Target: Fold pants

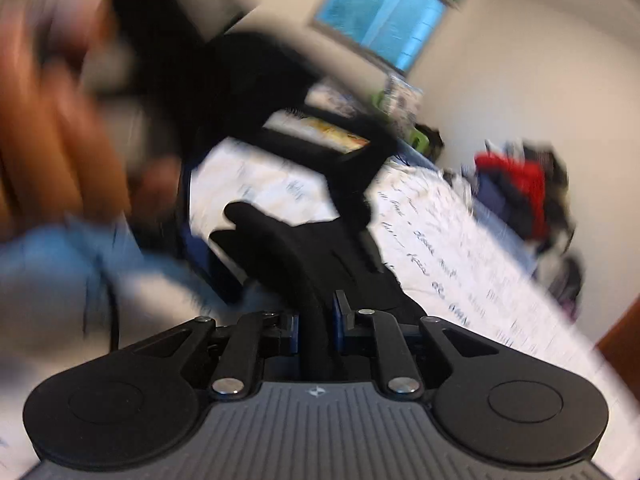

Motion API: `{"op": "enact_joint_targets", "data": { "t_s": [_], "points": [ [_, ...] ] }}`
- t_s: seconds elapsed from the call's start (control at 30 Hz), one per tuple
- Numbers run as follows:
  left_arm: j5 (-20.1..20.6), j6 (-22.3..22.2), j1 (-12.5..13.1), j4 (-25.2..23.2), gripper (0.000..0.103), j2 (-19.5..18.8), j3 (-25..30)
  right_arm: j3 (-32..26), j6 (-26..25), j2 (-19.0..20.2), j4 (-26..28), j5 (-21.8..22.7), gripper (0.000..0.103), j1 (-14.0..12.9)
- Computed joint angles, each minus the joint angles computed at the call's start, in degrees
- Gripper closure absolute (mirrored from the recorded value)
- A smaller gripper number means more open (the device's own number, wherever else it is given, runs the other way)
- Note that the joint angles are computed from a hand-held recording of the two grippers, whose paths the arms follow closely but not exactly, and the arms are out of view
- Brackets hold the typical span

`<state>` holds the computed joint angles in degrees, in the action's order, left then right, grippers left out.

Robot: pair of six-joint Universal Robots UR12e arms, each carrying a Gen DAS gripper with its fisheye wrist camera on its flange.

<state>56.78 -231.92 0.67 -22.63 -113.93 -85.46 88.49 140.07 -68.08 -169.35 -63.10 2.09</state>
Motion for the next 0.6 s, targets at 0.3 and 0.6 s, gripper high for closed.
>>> {"op": "enact_joint_targets", "data": {
  "t_s": [0.3, 0.6],
  "points": [
    [6.5, 2.8, -1.3, -3.1, 0.041, -2.1, 4.0, -5.3, 6.8, -1.9, 24.8, 18.0, 0.087, -5.6],
    [17.1, 11.0, -3.9, -6.1, 0.077, -0.8, 4.4, -8.2, 12.3, 2.0, 23.2, 2.0, 0.087, -2.8]
  ]
}}
